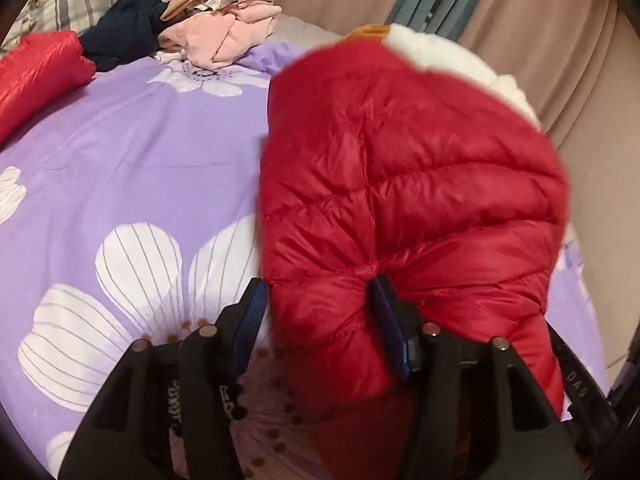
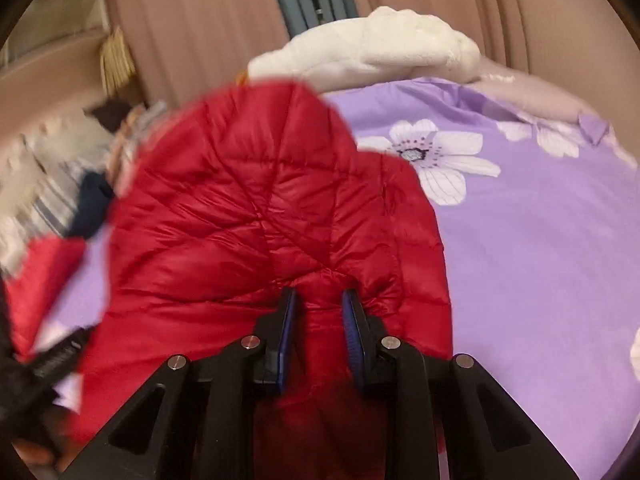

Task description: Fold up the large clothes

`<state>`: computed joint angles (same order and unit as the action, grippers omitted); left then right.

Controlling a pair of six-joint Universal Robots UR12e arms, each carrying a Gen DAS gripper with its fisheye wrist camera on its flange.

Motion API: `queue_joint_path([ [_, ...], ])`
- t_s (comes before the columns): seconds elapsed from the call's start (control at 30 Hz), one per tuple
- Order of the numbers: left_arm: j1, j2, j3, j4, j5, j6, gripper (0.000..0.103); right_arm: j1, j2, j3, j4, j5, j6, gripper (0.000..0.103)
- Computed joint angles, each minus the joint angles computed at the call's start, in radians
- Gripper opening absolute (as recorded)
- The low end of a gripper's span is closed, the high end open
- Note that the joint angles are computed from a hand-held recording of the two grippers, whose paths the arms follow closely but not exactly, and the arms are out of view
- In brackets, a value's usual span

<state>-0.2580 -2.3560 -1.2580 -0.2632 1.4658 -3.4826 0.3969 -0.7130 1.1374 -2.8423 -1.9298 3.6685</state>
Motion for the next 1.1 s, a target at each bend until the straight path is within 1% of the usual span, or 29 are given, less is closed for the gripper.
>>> queue_joint_path([
  [0.03, -0.004, 0.001, 0.002, -0.006, 0.021, 0.009, 0.055, 0.003, 0.004, -0.005, 0.006, -0.013, -0.01, 0.026],
  [0.07, -0.005, 0.001, 0.007, -0.019, 0.026, 0.007, 0.055, 0.004, 0.005, -0.008, 0.011, -0.017, -0.009, 0.026],
  [0.1, -0.003, 0.002, 0.009, -0.029, 0.019, 0.0, 0.055, 0.002, 0.004, -0.012, 0.02, -0.013, 0.0, 0.026],
  [0.17, 0.001, 0.005, 0.002, -0.026, 0.006, -0.011, 0.056, -0.001, -0.004, 0.002, 0.008, 0.003, 0.009, 0.026],
  [0.23, -0.001, 0.005, 0.008, -0.035, 0.021, -0.015, 0.054, -0.001, -0.013, 0.015, -0.005, 0.009, 0.017, 0.026],
  [0.27, -0.003, 0.009, 0.011, -0.04, 0.031, -0.02, 0.05, 0.0, -0.019, 0.019, -0.002, 0.005, 0.023, 0.026],
  [0.3, -0.003, 0.018, 0.006, -0.04, 0.027, -0.025, 0.042, 0.002, -0.025, 0.018, 0.004, 0.002, 0.023, 0.026],
  [0.33, -0.001, 0.028, 0.001, -0.041, 0.022, -0.032, 0.037, 0.003, -0.036, 0.022, 0.006, 0.008, 0.011, 0.026],
  [0.37, 0.0, 0.043, -0.008, -0.042, 0.019, -0.038, 0.037, 0.004, -0.048, 0.03, 0.0, 0.013, 0.005, 0.026],
  [0.43, 0.003, 0.078, -0.035, -0.02, 0.001, -0.035, 0.037, 0.002, -0.073, 0.058, -0.052, 0.022, 0.016, 0.026],
  [0.5, 0.0, 0.127, -0.081, 0.039, 0.011, -0.007, 0.037, 0.007, -0.116, 0.103, -0.13, 0.038, 0.014, 0.026],
  [0.53, -0.002, 0.144, -0.099, 0.06, 0.013, 0.004, 0.037, 0.011, -0.136, 0.125, -0.171, 0.039, -0.005, 0.026],
  [0.6, -0.003, 0.193, -0.149, 0.124, 0.013, 0.018, 0.037, 0.03, -0.171, 0.157, -0.228, 0.005, -0.063, 0.026],
  [0.63, -0.004, 0.214, -0.172, 0.156, 0.022, 0.015, 0.039, 0.046, -0.191, 0.173, -0.251, -0.037, -0.104, 0.026],
  [0.7, -0.008, 0.257, -0.217, 0.206, 0.048, 0.011, 0.042, 0.07, -0.218, 0.201, -0.302, -0.092, -0.171, 0.026],
  [0.73, -0.01, 0.282, -0.244, 0.23, 0.054, 0.019, 0.05, 0.077, -0.229, 0.214, -0.321, -0.103, -0.191, 0.026],
  [0.77, -0.012, 0.294, -0.256, 0.242, 0.056, 0.024, 0.056, 0.083, -0.241, 0.229, -0.343, -0.109, -0.205, 0.026],
  [0.8, -0.014, 0.312, -0.277, 0.262, 0.059, 0.027, 0.07, 0.089, -0.256, 0.249, -0.366, -0.106, -0.21, 0.027],
  [0.83, -0.015, 0.328, -0.298, 0.285, 0.064, 0.024, 0.084, 0.089, -0.264, 0.258, -0.375, -0.101, -0.208, 0.029],
  [0.87, -0.016, 0.337, -0.311, 0.307, 0.071, 0.017, 0.09, 0.091, -0.275, 0.273, -0.384, -0.097, -0.2, 0.041],
  [0.9, -0.016, 0.344, -0.325, 0.332, 0.069, 0.008, 0.099, 0.09, -0.28, 0.28, -0.388, -0.097, -0.192, 0.061],
  [0.93, -0.014, 0.35, -0.336, 0.353, 0.06, -0.004, 0.103, 0.09, -0.285, 0.286, -0.392, -0.1, -0.182, 0.072],
  [0.97, -0.013, 0.354, -0.342, 0.361, 0.054, -0.012, 0.103, 0.09, -0.289, 0.292, -0.398, -0.108, -0.169, 0.087],
  [1.0, -0.012, 0.361, -0.347, 0.36, 0.051, -0.019, 0.103, 0.089, -0.289, 0.296, -0.405, -0.113, -0.159, 0.093],
  [1.07, -0.014, 0.371, -0.349, 0.324, 0.059, -0.012, 0.103, 0.091, -0.295, 0.305, -0.411, -0.124, -0.149, 0.094],
  [1.1, -0.018, 0.377, -0.348, 0.298, 0.07, 0.002, 0.103, 0.092, -0.299, 0.308, -0.402, -0.134, -0.143, 0.097],
])
